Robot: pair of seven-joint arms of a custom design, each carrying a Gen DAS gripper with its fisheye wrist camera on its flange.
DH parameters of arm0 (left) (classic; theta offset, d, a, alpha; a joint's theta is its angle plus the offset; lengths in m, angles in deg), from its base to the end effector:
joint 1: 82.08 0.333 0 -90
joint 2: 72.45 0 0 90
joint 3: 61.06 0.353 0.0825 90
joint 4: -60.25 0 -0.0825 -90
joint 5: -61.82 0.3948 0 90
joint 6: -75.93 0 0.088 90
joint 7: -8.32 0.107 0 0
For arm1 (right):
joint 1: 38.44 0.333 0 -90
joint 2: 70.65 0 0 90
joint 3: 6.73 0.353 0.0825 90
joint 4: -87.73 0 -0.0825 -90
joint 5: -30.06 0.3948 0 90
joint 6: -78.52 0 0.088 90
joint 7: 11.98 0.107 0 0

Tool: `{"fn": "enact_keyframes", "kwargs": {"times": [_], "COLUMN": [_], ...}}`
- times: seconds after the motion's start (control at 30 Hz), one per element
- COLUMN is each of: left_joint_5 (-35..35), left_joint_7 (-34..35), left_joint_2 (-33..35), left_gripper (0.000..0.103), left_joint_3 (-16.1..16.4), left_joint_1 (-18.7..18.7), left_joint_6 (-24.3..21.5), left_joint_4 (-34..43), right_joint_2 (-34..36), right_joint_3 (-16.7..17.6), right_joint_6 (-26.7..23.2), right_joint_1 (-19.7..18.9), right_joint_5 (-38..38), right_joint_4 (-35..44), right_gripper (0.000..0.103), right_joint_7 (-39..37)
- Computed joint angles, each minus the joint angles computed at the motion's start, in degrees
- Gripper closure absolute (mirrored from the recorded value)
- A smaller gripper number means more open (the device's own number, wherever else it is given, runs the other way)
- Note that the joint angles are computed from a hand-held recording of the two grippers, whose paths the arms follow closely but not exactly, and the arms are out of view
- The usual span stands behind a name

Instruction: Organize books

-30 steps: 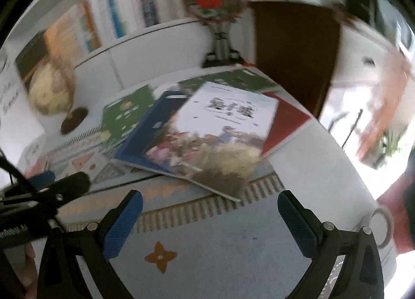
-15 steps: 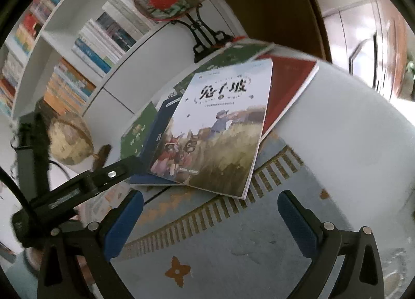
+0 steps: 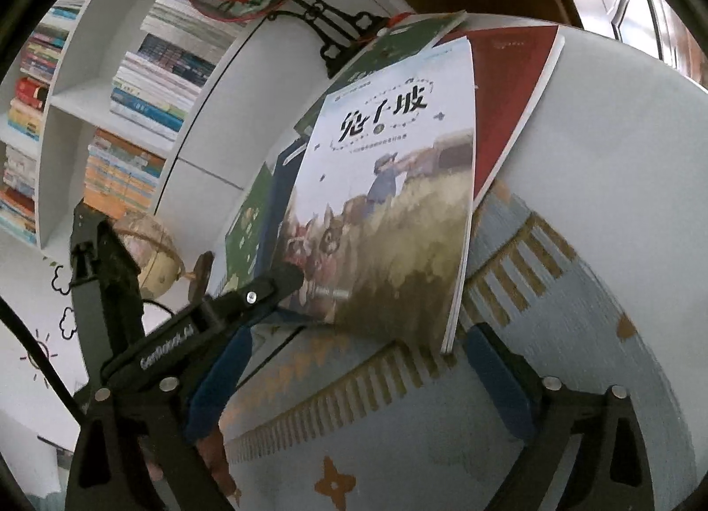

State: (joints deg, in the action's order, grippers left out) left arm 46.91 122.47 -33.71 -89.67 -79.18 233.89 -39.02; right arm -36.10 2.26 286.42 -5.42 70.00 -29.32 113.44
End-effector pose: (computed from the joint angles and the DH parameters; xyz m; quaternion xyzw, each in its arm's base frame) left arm 0.6873 -0.2542 0.2913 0.4948 -0.8208 0.2850 0.0148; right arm 0.5370 0.3574 0.2652 -0.3657 0.8244 -0.0141 0.4318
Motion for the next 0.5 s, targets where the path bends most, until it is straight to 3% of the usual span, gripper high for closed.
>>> {"fn": "enact_keyframes", "kwargs": {"times": [0.17, 0.3, 0.4, 0.5], "left_joint_5": [-1.7, -4.3, -4.9, -4.5], "left_joint_7": [-1.2, -2.6, -2.3, -1.7], "left_joint_2": [0.6, 0.8, 0.1, -0.9], "left_gripper": [0.065, 0.083, 0.087, 0.087], "left_joint_3": [-0.5, -0.6, -0.3, 0.3], "left_joint_1": [1.2, 2.0, 1.7, 0.8], "left_joint_6": [-1.5, -3.7, -3.8, -2.5], "left_joint_4": [1.0, 2.0, 1.7, 0.6], "right_joint_2": [-0.3, -1.8, -2.5, -3.3], "right_joint_3": [2.1, 0.2, 1.4, -0.2], "right_joint_6": [2.5, 0.5, 2.5, 2.5], "right_joint_1": [-2.3, -0.7, -2.0, -0.2], "right_joint_5": [-0.8, 1.6, 0.4, 2.2], "right_joint_4": [-1.9, -3.2, -5.1, -5.6], "right_gripper": [0.03, 0.055, 0.068, 0.078], "right_joint_7": [4.8, 4.0, 6.1, 4.6]}}
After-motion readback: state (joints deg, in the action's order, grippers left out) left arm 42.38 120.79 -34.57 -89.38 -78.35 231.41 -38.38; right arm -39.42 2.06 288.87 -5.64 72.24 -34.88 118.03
